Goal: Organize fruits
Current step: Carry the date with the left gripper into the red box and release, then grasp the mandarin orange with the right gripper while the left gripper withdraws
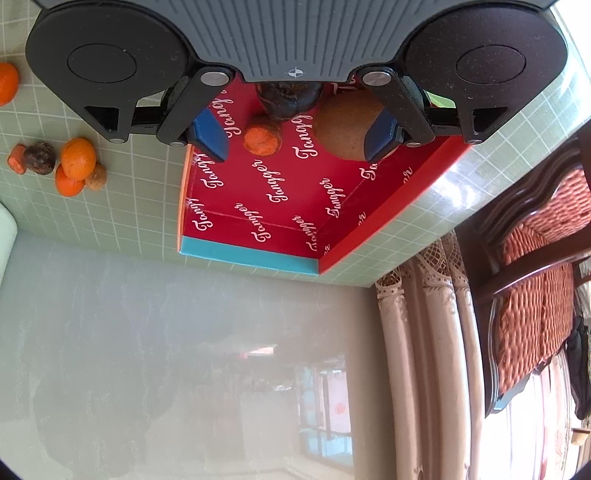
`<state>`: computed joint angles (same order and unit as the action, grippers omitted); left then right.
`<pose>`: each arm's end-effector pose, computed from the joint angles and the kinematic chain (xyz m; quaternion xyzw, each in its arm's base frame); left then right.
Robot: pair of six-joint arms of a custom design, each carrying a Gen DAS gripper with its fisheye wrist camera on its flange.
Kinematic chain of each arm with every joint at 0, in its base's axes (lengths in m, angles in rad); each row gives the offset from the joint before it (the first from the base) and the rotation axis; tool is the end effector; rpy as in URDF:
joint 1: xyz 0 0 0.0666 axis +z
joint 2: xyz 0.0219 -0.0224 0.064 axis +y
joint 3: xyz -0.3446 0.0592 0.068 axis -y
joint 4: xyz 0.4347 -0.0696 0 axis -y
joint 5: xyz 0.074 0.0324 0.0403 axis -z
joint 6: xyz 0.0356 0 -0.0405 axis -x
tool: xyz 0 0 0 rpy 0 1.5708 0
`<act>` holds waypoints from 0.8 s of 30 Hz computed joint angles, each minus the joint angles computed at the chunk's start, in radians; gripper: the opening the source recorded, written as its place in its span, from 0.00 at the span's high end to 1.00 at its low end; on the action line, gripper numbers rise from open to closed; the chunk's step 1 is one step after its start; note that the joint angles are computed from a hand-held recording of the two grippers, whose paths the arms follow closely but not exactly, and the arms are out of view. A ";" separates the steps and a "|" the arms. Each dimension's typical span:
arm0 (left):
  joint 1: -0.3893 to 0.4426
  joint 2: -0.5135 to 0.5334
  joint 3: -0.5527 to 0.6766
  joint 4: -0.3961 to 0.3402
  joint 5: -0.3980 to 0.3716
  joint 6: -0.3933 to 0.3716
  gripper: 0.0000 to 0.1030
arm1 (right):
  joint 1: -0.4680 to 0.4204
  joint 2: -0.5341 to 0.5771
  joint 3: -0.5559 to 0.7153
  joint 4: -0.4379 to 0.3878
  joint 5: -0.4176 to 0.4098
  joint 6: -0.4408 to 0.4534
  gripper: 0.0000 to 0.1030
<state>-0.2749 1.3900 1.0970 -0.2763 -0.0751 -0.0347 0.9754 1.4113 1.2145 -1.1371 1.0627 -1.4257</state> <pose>0.5156 -0.1431 0.2971 0.1173 0.8689 -0.0248 0.4802 0.2963 0.3813 0.3078 0.2495 0.8211 -0.0871 0.5059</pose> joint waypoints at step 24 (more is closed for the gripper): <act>0.158 -0.091 -0.070 0.022 -0.041 -0.024 0.21 | -0.073 0.176 0.165 0.001 -0.085 0.135 0.50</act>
<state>-0.1174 1.2990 1.0274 -0.2540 -0.1160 -0.0590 0.9023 1.5873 1.3795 -1.1357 0.9781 -1.2908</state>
